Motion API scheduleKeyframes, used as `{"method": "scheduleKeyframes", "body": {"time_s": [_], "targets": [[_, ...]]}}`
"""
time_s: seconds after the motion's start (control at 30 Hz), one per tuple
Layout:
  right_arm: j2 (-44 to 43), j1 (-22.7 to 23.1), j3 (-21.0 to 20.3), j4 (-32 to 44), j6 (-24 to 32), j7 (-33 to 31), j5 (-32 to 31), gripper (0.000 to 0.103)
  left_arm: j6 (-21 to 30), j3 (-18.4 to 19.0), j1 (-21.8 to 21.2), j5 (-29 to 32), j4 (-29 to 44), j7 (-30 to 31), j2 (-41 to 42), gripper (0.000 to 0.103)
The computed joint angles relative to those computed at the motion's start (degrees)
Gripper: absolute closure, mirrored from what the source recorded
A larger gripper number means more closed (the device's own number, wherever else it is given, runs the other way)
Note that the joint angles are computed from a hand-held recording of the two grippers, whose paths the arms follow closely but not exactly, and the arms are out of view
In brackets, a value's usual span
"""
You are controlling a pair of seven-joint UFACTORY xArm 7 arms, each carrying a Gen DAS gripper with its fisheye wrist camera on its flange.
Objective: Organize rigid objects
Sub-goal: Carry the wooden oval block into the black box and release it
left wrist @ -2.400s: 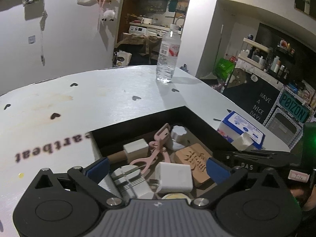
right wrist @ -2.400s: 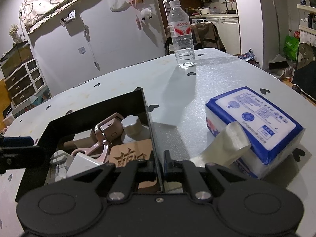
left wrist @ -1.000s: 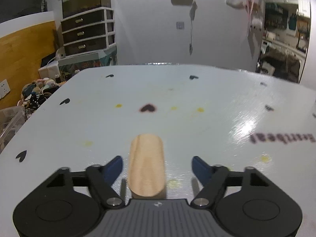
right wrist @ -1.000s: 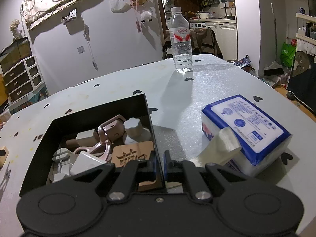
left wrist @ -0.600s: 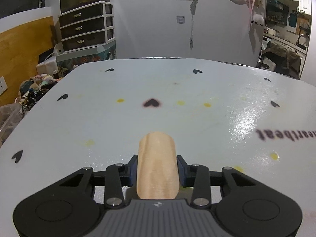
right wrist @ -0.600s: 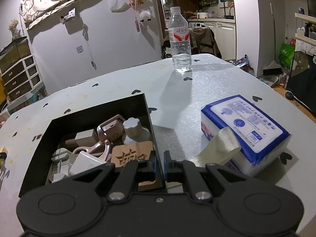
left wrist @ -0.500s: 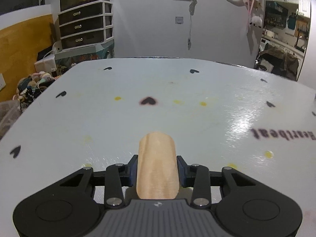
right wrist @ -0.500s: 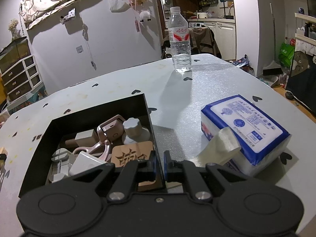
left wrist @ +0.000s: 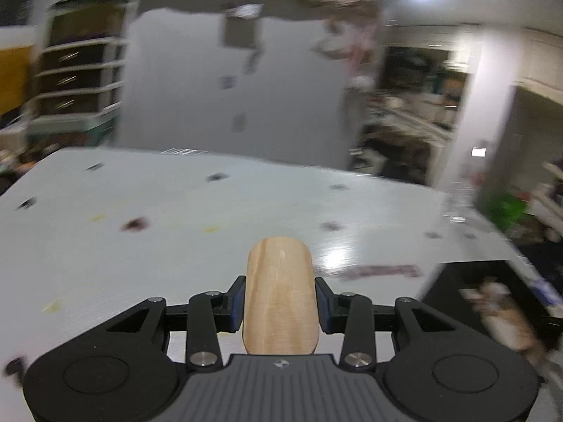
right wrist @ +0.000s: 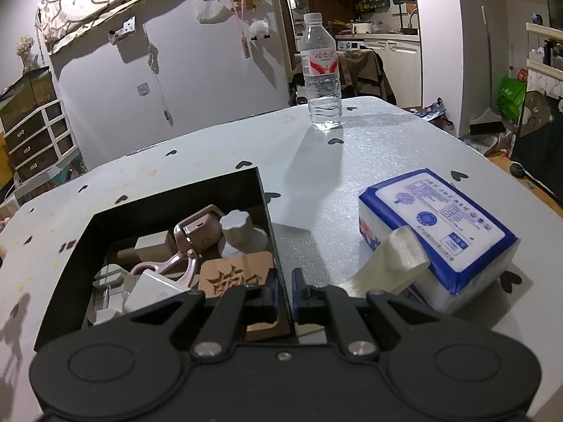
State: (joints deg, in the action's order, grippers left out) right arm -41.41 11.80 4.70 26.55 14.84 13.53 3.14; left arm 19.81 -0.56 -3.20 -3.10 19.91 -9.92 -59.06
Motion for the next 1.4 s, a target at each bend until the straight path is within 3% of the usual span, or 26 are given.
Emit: {"method": "scheduleKeyframes", "body": {"time_s": [0.1, 0.33, 0.5, 0.6, 0.73, 1.1, 1.17, 1.23, 1.4], "targets": [[-0.1, 0.2, -0.3, -0.2, -0.2, -0.1, 0.1, 0.096, -2.9, 1.3, -7.6, -1.6, 2.0, 3.1, 2.8, 0.063], [-0.4, 1.6, -1.8, -0.8, -1.0, -1.6, 1.0, 0.096, -8.1, 8.4, -29.4, -7.8, 9.1, 16.0, 13.9, 0.063], [-0.2, 3.7, -4.1, -0.8, -1.4, -4.0, 2.5, 0.097, -6.3, 12.6, -40.9, -12.7, 15.3, 26.3, 22.7, 0.063], [-0.1, 5.4, -6.0, -0.8, -1.6, -6.2, 4.0, 0.097, -3.0, 14.3, -44.6, -15.5, 18.7, 31.6, 27.4, 0.063], [0.0, 6.5, -7.2, -0.8, -1.9, -8.5, 5.6, 0.096, 2.0, 14.7, -45.9, -18.5, 22.5, 37.5, 32.1, 0.063], [-0.1, 9.0, -9.9, -1.1, -2.5, -12.8, 10.2, 0.095, 11.6, 10.3, -42.0, -24.6, 31.2, 46.9, 41.6, 0.062], [0.0, 9.3, -10.2, -1.1, -2.7, -13.1, 10.9, 0.095, 12.9, 10.3, -41.4, -28.4, 32.1, 48.0, 42.5, 0.057], [0.1, 9.3, -10.1, -1.1, -2.9, -13.3, 11.3, 0.095, 12.7, 9.6, -40.0, -31.1, 31.9, 47.1, 42.4, 0.039], [0.2, 9.1, -9.9, -1.1, -2.9, -13.7, 11.8, 0.095, 13.3, 6.5, -36.0, -32.3, 31.2, 46.9, 41.1, 0.039]]}}
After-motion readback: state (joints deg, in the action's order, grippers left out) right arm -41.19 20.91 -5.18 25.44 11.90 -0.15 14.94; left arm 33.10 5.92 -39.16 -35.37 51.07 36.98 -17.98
